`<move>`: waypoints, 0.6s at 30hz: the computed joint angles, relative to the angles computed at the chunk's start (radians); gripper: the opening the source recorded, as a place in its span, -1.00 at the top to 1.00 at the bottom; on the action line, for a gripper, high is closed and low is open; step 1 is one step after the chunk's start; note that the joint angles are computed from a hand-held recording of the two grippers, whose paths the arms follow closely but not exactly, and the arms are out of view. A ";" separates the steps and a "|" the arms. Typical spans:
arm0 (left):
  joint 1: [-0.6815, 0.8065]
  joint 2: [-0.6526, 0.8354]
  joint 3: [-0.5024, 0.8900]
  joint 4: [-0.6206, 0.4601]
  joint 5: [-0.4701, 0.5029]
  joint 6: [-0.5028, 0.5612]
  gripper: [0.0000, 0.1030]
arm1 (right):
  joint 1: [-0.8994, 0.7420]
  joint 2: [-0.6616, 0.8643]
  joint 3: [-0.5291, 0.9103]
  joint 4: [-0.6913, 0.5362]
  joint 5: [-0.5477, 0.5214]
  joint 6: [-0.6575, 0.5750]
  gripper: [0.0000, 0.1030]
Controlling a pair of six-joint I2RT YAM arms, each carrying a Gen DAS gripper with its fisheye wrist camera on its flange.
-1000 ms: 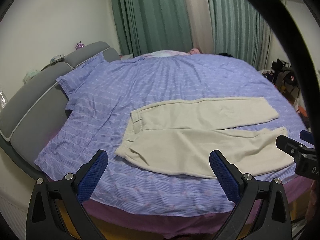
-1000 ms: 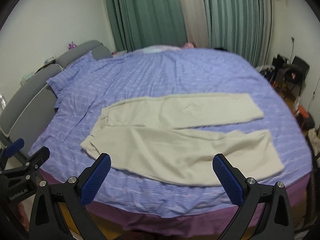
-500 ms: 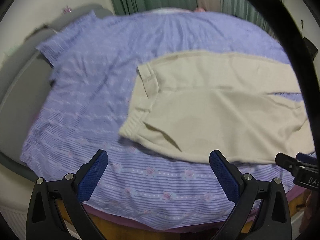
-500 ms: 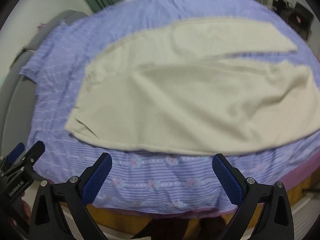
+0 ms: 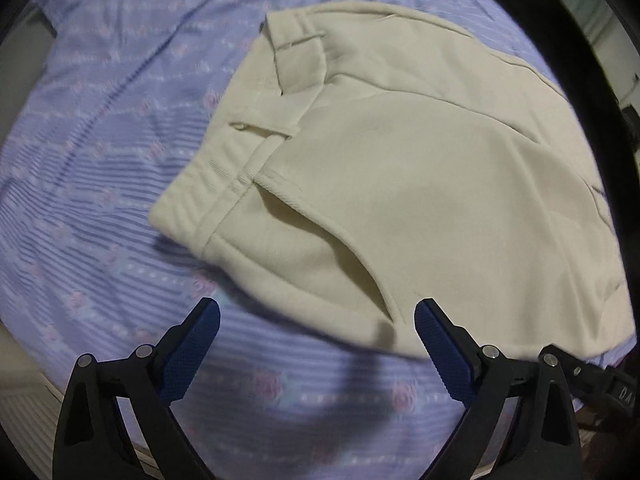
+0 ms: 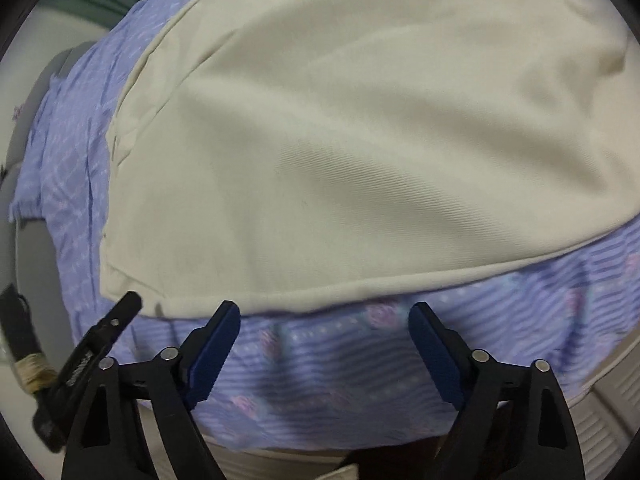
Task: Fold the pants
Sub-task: 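Lower both grippers onto the trouser waistband and close them on it, then lift the waistband with both grippers, fold it over the legs, then open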
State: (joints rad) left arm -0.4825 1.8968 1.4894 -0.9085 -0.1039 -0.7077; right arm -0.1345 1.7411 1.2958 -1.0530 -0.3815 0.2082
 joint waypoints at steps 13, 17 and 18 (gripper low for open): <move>0.049 0.017 0.066 0.027 0.124 0.007 0.75 | 0.051 0.101 0.199 -0.010 0.019 0.028 0.69; 0.058 -0.033 0.151 0.003 0.113 0.017 0.79 | 0.046 0.081 0.388 -0.076 0.056 -0.030 0.70; 0.060 -0.030 0.204 -0.017 0.104 0.021 0.79 | 0.050 0.089 0.452 -0.083 0.064 -0.033 0.70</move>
